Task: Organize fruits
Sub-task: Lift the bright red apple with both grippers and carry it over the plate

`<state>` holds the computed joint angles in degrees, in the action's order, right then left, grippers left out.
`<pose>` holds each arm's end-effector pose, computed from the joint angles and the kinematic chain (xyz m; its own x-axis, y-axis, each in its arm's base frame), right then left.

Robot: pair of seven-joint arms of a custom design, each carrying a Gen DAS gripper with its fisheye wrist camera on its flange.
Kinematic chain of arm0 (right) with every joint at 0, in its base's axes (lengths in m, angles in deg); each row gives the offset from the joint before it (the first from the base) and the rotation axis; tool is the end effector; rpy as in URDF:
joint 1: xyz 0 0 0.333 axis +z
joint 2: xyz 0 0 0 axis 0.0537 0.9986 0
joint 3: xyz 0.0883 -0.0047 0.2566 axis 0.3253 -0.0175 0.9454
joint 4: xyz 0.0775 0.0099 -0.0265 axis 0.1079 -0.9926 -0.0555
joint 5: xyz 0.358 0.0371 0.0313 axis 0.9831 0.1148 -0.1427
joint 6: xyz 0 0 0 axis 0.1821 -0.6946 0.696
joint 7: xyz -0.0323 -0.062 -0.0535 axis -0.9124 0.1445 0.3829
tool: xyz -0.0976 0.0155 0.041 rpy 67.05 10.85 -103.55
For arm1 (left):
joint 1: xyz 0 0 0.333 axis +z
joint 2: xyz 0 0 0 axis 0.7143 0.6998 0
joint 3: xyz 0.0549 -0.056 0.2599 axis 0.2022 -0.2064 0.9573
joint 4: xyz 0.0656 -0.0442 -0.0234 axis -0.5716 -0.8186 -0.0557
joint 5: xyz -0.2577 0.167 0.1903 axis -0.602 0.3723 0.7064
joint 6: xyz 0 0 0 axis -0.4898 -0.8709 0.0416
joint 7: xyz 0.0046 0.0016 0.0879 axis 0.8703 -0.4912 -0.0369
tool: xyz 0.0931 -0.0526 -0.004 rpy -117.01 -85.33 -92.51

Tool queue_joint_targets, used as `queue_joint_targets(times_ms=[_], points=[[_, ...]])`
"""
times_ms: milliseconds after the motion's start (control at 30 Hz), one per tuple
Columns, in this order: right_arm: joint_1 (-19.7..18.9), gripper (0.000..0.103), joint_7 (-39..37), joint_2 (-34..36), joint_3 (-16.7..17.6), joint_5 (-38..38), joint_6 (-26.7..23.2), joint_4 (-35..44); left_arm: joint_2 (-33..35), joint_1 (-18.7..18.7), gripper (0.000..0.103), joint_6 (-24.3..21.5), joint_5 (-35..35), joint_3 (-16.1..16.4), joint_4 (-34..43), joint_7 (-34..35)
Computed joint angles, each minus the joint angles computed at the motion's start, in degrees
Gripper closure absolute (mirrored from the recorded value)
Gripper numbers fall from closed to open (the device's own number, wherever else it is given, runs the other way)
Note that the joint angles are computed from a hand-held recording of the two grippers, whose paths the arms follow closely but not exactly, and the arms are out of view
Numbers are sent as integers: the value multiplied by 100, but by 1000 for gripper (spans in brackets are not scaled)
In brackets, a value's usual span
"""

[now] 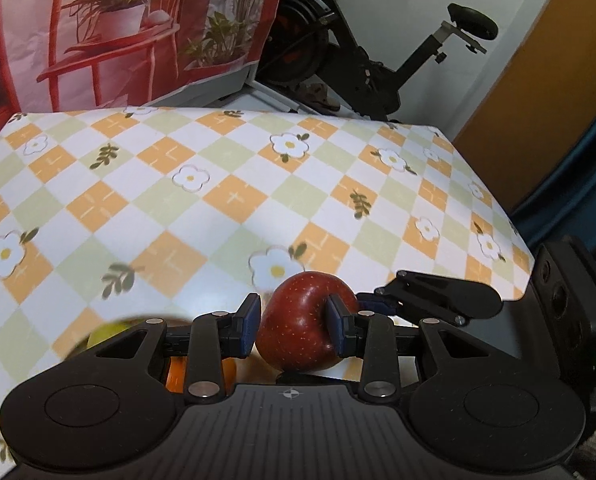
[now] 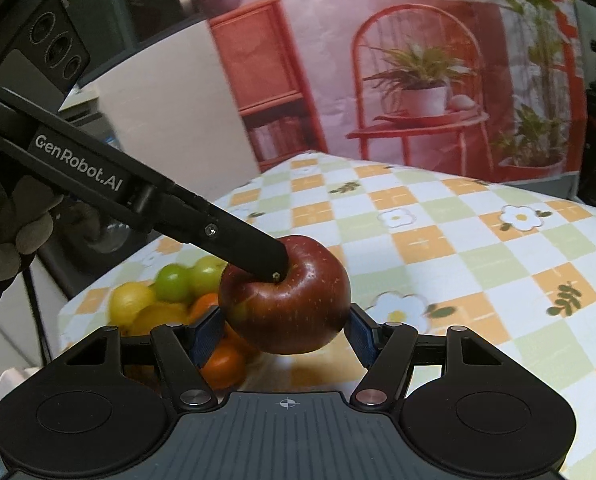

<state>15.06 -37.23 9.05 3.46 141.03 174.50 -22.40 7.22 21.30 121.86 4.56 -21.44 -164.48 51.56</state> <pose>0.5838 0.2275 0.2871 0.7105 -0.6344 -0.3046 -0.5421 -0.2173 -0.8117 0.5357 -0.3687 0.3742 -0.2638 -0.9349 0.2373 -0.8153 0.0847 -0.5728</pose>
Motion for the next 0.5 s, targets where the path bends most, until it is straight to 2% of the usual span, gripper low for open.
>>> queue_joint_targets(times_ms=[267,500], points=[[267,41,23,-517,-4,-414,39,-635,-700,-21,65,359,142,53,-1081,-471],[449,41,517,-597,21,-983,224,-785,-861,-50,65,581,370,90,-1478,-806]])
